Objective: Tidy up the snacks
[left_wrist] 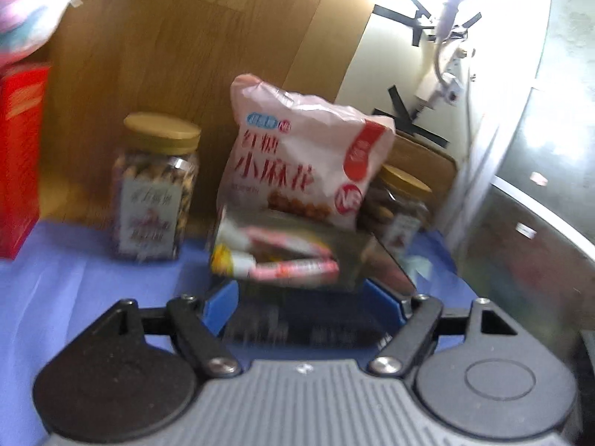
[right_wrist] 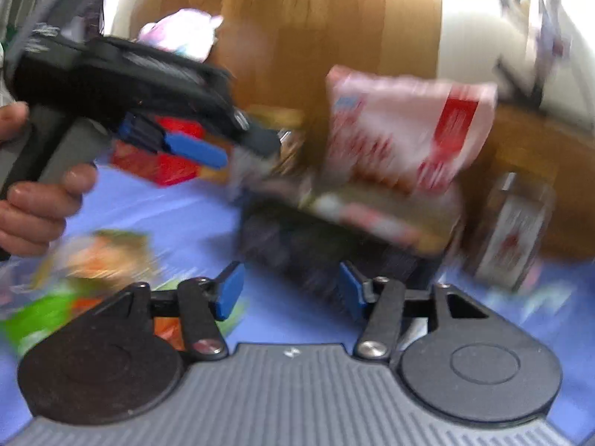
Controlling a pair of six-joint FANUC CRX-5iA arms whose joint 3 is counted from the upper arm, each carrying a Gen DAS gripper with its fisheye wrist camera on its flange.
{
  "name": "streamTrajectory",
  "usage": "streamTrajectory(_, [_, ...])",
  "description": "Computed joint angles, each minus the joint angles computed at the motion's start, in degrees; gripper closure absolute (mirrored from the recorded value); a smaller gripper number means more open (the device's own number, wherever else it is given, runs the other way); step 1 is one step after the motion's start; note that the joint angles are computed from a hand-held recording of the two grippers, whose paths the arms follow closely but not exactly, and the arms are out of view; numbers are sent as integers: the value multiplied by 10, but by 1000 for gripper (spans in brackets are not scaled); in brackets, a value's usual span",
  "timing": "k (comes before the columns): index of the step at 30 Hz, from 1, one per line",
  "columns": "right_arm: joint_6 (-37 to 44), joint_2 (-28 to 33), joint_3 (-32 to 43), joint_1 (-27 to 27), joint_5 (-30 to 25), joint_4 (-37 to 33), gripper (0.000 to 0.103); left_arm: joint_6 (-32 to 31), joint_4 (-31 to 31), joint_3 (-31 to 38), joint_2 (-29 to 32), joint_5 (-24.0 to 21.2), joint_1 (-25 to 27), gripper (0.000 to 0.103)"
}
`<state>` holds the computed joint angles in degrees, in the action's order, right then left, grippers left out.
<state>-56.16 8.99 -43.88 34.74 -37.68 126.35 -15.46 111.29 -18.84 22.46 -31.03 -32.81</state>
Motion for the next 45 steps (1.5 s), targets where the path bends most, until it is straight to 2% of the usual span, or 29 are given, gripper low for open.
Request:
streamTrajectory(2, [-64, -12, -3, -10, 54, 34, 40, 34, -44, -29, -15, -36, 33, 26])
streamTrajectory(4, [-126, -20, 0, -27, 104, 88, 34, 57, -72, -53, -25, -60, 59, 28])
streamTrajectory(6, [-158, -19, 5, -29, 126, 121, 26, 75, -92, -73, -35, -68, 77, 29])
streamTrajectory(11, [-33, 12, 21, 29, 97, 17, 18, 97, -112, -108, -48, -98, 103, 32])
streamTrajectory(15, [10, 29, 35, 37, 96, -16, 7, 74, -108, -127, -60, -112, 98, 32])
streamTrajectory(17, [35, 35, 37, 49, 80, -40, 7, 57, -110, -131, -64, -122, 93, 32])
streamTrajectory(19, [31, 38, 36, 51, 73, -35, 7, 51, -119, -131, -64, -113, 83, 32])
streamTrajectory(22, [27, 38, 30, 59, 53, -32, 15, 76, -156, -121, -55, -84, 71, 32])
streamTrajectory(24, [55, 44, 30, 75, 30, -52, 25, 47, -140, -125, -57, -54, 53, 30])
streamTrajectory(25, [66, 45, 30, 80, 24, -49, 36, 24, -125, -129, -60, -39, 42, 27])
streamTrajectory(26, [69, 46, 30, 83, 18, -36, 62, 7, -115, -133, -64, -25, 33, 26])
streamTrajectory(27, [95, 53, 34, 97, 3, -53, 75, 6, -118, -134, -65, -18, 31, 25])
streamTrajectory(29, [164, 68, 45, 123, -24, -89, 88, -4, -111, -137, -68, -10, 26, 24])
streamTrajectory(32, [216, 80, 53, 141, -43, -119, 89, -5, -106, -143, -70, -19, 33, 29])
streamTrajectory(35, [199, 74, 48, 135, -43, -116, 87, 13, -117, -140, -68, -30, 44, 35])
streamTrajectory(37, [188, 75, 47, 143, -65, -139, 75, 24, -122, -141, -70, -22, 45, 35])
streamTrajectory(39, [173, 77, 48, 155, -91, -173, 49, 54, -146, -139, -71, -2, 49, 35])
streamTrajectory(41, [143, 70, 41, 153, -96, -176, 44, 75, -152, -139, -67, -4, 57, 35])
streamTrajectory(43, [96, 52, 30, 127, -62, -145, 42, 98, -164, -136, -64, -36, 73, 35])
streamTrajectory(45, [15, 31, 17, 90, -24, -92, 41, 107, -169, -131, -60, -65, 83, 35])
